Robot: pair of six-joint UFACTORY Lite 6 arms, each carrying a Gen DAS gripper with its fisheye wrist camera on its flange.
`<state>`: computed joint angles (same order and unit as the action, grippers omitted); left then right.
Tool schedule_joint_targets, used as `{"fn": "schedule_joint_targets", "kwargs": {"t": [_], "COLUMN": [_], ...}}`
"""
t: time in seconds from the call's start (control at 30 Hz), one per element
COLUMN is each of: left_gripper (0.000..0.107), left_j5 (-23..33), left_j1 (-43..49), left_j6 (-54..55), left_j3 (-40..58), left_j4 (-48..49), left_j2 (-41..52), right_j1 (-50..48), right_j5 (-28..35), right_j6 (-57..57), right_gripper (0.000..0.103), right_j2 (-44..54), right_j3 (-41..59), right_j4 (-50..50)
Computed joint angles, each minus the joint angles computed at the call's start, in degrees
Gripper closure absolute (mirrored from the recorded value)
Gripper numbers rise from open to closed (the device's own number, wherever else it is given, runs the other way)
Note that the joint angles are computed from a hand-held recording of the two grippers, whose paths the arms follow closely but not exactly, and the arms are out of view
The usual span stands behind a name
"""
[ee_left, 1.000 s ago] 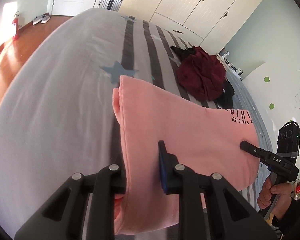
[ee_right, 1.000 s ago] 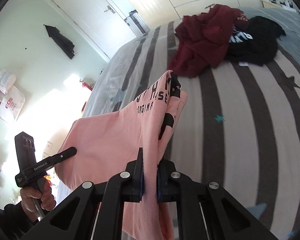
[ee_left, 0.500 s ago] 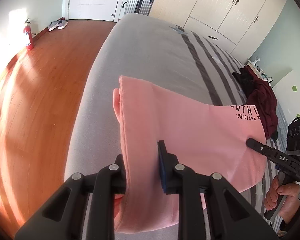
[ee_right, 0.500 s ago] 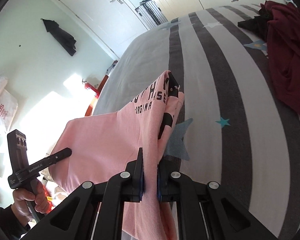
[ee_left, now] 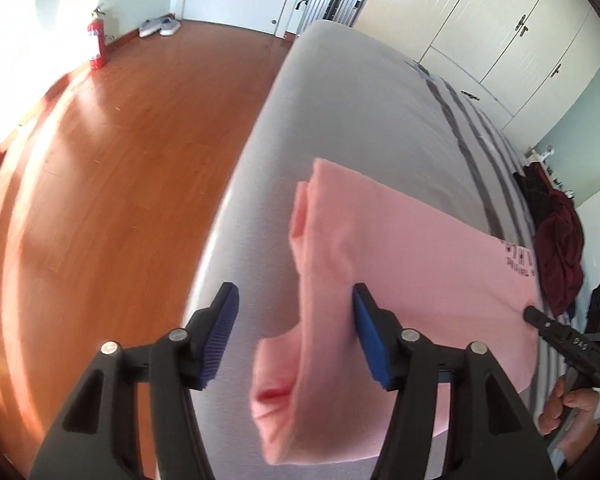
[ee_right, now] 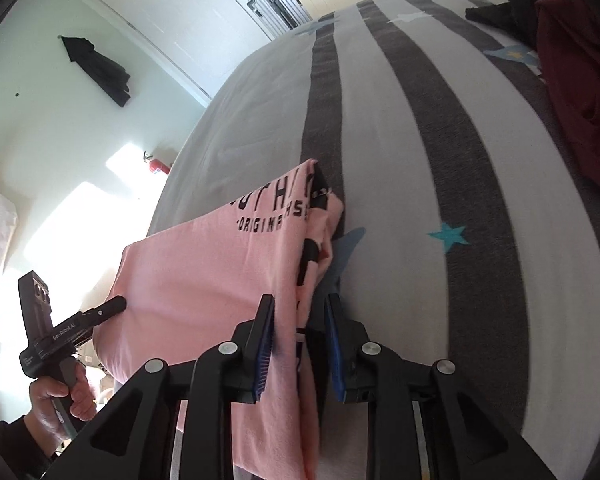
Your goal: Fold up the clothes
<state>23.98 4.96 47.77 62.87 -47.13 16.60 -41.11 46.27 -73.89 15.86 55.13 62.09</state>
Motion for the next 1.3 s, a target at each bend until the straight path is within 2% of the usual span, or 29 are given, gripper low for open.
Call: {"fn": "schedule_joint_targets", "kwargs": {"t": [0.1,0.13,0.17,0.2,0.3,0.4,0.5,0.57,0.63,0.67,0.7,0.77,0.87,0.97,1.0,1.1,1.17,1.23,1.3], "left_gripper": [0.056,0.069,0.075,0.082,0.092,0.094,0.094,0.095,0.099,0.100,0.102,0.102,0.102,0.102,0.102,0.103,0.103,0.103,0.103], "left_j5": [-10.5,-11.9,-13.0,-13.6,-15.1,-15.3,-14.1,-14.8,-16.1,-16.0,-15.9,-15.7,-12.2,-14.5,-14.2,-14.9,-15.3,-14.3,-12.5], "left_j1": [-3.7,-5.2,-6.5,-8.2,-14.6,-21.1,-22.6,-22.5,-22.5,-22.0,-21.2,-18.6,-15.0,-14.2,-13.7,-10.4,-8.6,-6.8,-4.9], "left_j6": [-11.3,-16.7,-19.7,-20.7,-21.8,-38.5,-54.8,-57.3,-59.7,-58.6,-56.2,-56.3,-48.5,-48.7,-47.6,-32.8,-20.8,-8.8,3.2], "left_j3": [-3.6,-3.4,-3.1,-2.6,0.7,9.9,17.1,17.8,16.1,15.9,16.5,17.0,19.0,15.1,14.7,11.7,8.1,4.3,0.4], "left_j4": [15.6,21.2,24.3,25.1,24.3,36.4,51.8,55.2,58.8,57.0,53.8,53.7,46.2,49.5,47.8,31.8,20.1,9.1,-1.6], "left_j2": [-4.7,-5.0,-5.3,-5.3,-2.8,6.7,14.7,17.1,15.9,15.4,15.4,15.4,18.9,17.5,17.0,13.2,8.9,4.1,-0.7], "right_j1": [-0.4,0.7,1.7,2.5,9.1,19.3,26.7,28.3,26.9,26.0,25.1,23.3,21.6,20.7,19.9,17.5,15.8,13.5,11.2], "right_j5": [-4.6,-8.6,-11.6,-12.7,-14.8,-19.6,-26.5,-29.7,-29.9,-29.8,-29.7,-29.2,-28.5,-28.0,-27.3,-25.7,-26.8,-26.0,-24.2], "right_j6": [-1.1,-0.1,1.0,0.2,-2.5,-0.9,-0.9,2.2,-0.2,-1.9,-3.4,-6.1,-9.3,-11.7,-10.3,-6.9,-6.0,1.2,3.0], "right_gripper": [0.080,0.082,0.085,0.086,0.086,0.086,0.086,0.086,0.096,0.103,0.103,0.103,0.103,0.103,0.103,0.103,0.103,0.101,0.101], "right_j2": [-2.5,-4.5,-6.3,-8.1,-11.8,-10.3,-6.5,-2.2,0.0,1.0,1.2,1.1,1.0,0.4,0.6,0.7,0.0,1.4,1.6], "right_j3": [-0.7,-1.7,-2.3,-2.9,-3.3,-0.7,0.9,3.3,3.6,3.6,3.6,3.6,2.5,1.3,1.9,3.3,3.4,5.1,5.3], "right_j4": [-2.9,-4.0,-4.0,-2.1,3.9,5.8,7.3,5.1,7.0,8.3,9.4,11.1,13.5,15.2,14.2,11.4,10.3,3.5,1.2]}}
